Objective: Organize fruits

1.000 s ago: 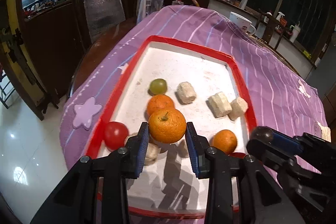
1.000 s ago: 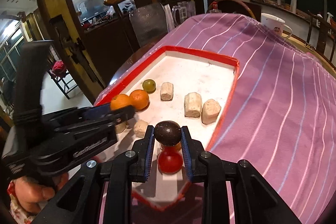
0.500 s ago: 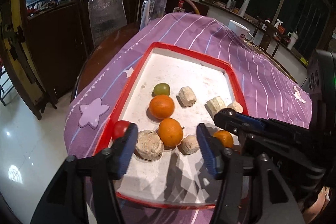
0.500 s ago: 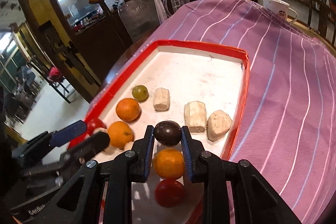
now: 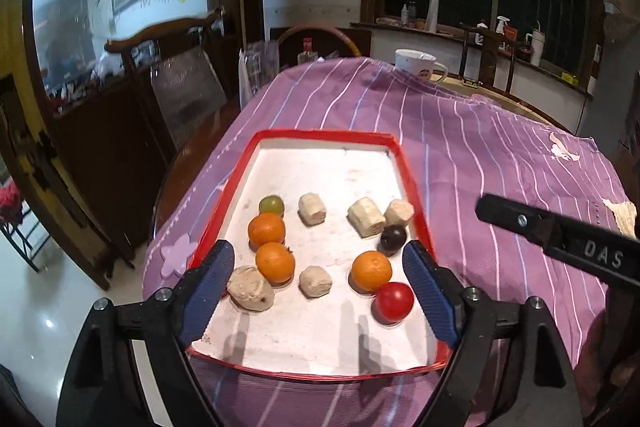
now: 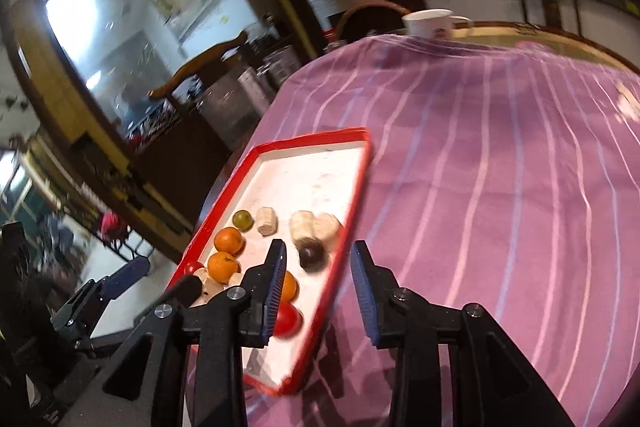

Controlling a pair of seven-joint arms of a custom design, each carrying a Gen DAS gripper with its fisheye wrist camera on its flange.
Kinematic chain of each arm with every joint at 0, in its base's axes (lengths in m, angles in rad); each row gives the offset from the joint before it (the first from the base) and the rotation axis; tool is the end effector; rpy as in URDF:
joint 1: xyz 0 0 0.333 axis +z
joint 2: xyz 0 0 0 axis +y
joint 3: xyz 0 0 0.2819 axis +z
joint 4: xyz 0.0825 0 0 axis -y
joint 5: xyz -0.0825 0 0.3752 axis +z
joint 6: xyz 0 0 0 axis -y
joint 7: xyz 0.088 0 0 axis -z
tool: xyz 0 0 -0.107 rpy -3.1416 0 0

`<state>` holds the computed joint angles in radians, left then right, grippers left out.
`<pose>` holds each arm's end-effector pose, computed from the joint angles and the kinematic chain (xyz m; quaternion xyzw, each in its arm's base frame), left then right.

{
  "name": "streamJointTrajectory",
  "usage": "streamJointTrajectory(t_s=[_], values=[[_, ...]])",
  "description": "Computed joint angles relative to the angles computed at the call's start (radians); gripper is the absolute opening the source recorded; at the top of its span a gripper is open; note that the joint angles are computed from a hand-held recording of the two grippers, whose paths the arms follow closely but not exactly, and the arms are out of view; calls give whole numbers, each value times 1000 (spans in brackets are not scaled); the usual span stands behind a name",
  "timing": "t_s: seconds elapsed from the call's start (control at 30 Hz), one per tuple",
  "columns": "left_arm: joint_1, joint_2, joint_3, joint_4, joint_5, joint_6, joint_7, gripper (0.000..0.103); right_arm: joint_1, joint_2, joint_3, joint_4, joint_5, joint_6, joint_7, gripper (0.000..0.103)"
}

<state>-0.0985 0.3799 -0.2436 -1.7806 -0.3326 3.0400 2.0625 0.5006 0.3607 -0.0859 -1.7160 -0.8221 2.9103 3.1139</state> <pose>0.6494 -0.1839 0.4245 -0.4749 0.7643 -0.3658 0.2376 0.5955 0.3185 0.4336 -0.5012 0.7415 -0.1777 0.4093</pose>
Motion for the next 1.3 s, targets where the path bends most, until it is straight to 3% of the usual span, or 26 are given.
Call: streamJointTrajectory(t_s=[0.07, 0.13, 0.5, 0.87, 1.3], values=[[-5, -17, -2, -24, 0, 26, -2, 87, 31, -38, -39, -55, -66, 18, 111, 39], [-3, -33, -11, -45, -5, 49, 4, 88, 34, -62, -40, -84, -108, 3, 170, 41], [-35, -94, 1, -119, 14, 100, -22, 91, -2, -120, 50, -135, -233, -106, 235, 43], [-48, -97, 10, -133, 48, 102, -51, 91, -15, -108, 102, -118, -198, -234, 153, 45], [-52, -61, 16, -96, 56, 44, -67, 91, -12, -87, 96, -112, -150, -253, 118, 46]])
